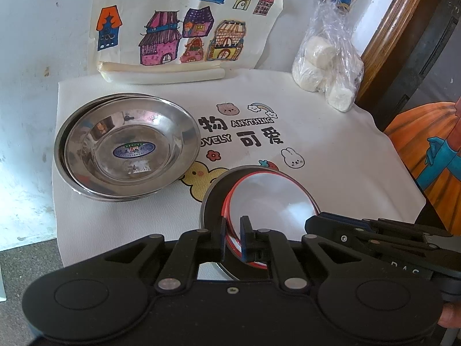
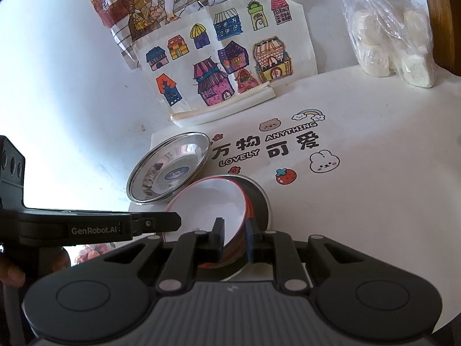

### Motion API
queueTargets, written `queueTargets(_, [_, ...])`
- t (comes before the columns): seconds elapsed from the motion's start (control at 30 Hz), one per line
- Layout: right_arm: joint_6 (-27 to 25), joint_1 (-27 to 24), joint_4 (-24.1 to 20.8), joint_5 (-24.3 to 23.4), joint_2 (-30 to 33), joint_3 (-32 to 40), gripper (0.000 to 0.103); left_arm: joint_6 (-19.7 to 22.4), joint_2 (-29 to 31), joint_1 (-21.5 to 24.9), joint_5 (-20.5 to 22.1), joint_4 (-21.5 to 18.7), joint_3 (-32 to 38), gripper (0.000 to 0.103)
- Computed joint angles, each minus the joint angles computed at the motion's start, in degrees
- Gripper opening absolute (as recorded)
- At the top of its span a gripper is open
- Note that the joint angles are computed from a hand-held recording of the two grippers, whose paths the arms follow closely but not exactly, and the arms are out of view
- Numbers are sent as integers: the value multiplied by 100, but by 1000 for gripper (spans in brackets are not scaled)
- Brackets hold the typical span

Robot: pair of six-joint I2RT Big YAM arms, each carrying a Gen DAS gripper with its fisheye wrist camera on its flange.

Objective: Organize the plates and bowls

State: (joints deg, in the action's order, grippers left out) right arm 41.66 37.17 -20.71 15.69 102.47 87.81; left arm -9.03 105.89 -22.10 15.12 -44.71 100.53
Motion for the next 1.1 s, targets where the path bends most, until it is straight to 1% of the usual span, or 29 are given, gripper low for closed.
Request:
queueTargets(0.2, [-18,-22,112,-60,-69,-115,20,6,-74,29,-27,109,-68,10])
queueTargets(0.33, [-34,-26,184,-71,-83,-159,20,-24,-71,37,-46,93,-52,13])
queueTargets(0.47, [-35,-23,197,-59,-89,-175,20,-58,-77,47,-27,124,-64,13])
queueTargets(0.57, [-14,-25,243,-39,-122,-222,21,-76,-102,65,-33,201,-102,13])
queueTargets(0.7, [-4,-29,453,16,-197,-354,24,-217,-166,147,99,410,-212,16])
queueTargets(0.73, [-5,-28,505,54,-218,-390,29,-242,-185,160,99,461,-245,20])
queueTargets(0.77, [-9,-30,548,82,-234,-416,37,-261,-198,174,94,491,-266,28])
queueTargets(0.8, [-4,-29,573,136,-251,-441,40,-283,-209,188,73,519,-289,33])
queueTargets(0.87, [10,-32,580,242,-270,-471,54,-329,-246,219,-8,624,-378,55])
queueTargets(0.9, [30,-38,569,297,-278,-486,57,-355,-267,223,-79,678,-430,60])
queueTargets(0.97, [61,-57,545,377,-291,-518,73,-374,-296,239,-210,783,-515,80])
queueTargets(1.0, [65,-69,525,420,-298,-536,77,-389,-312,231,-326,832,-562,84])
queueTargets(1.03, [70,-84,491,458,-307,-551,85,-398,-323,226,-421,866,-600,90])
queueTargets(1.07, [87,-93,464,495,-328,-582,91,-399,-325,228,-477,887,-616,94])
queueTargets(1.1, [102,-110,412,520,-342,-601,93,-409,-334,230,-533,918,-650,95])
